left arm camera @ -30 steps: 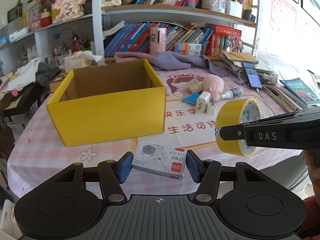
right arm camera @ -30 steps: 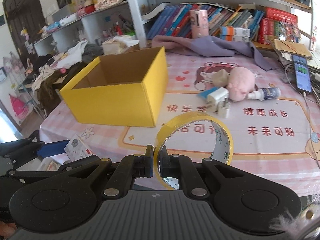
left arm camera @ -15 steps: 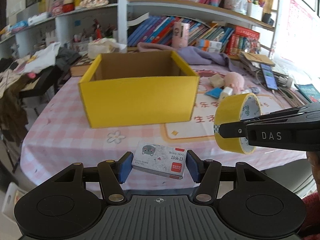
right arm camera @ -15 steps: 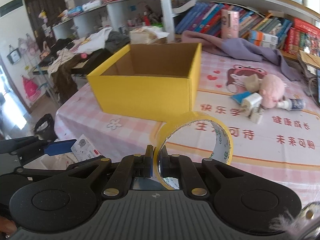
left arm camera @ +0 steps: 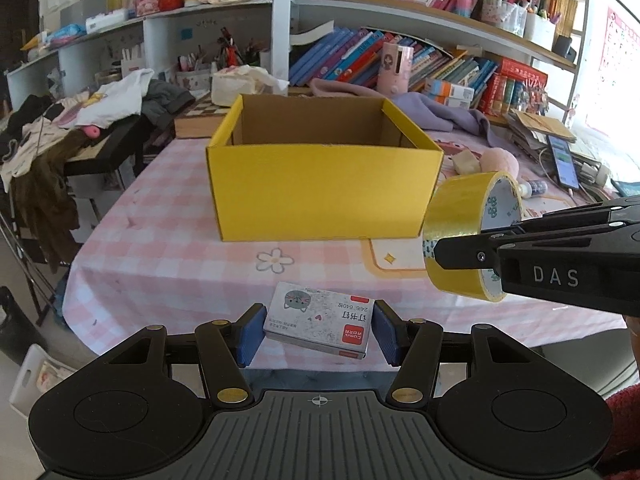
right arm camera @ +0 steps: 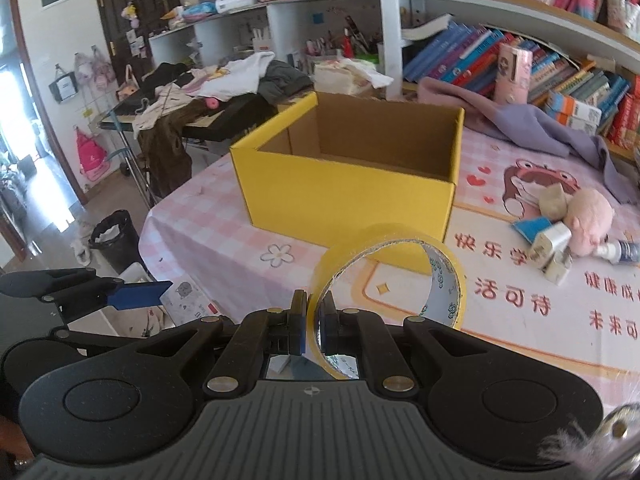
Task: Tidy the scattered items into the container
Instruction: 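Carry the tape roll and medicine box in both tools over the yellow box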
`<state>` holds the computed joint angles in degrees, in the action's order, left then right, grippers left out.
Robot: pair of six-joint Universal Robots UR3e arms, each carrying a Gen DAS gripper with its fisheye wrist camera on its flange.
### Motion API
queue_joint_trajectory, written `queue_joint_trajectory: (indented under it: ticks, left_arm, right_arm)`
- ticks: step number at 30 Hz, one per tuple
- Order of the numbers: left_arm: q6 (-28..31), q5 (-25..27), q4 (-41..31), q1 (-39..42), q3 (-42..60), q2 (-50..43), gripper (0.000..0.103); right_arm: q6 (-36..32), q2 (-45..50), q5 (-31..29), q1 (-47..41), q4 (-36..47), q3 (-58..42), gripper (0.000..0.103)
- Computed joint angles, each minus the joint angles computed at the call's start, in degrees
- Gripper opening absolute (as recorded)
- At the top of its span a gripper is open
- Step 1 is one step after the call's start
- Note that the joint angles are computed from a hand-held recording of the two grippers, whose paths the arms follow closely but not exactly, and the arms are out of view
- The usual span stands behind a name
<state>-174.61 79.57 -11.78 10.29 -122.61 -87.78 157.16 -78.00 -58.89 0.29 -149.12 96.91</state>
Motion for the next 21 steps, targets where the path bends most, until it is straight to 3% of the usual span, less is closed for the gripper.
queue_joint_trajectory:
  ticks: [12, 21]
  left_arm:
    - [3.34, -1.39, 3.21, 1.64, 6.74, -4.81, 0.056]
    - [5.20, -1.22, 3.96, 0.41, 21.25, -14.54, 0.056]
  right_arm:
    - [-0.52, 6.87, -0.55, 2.87, -6.21, -8.93, 0.006]
    - [-1.14, 17.74, 0.79, 4.02, -4.54, -27.75, 0.006]
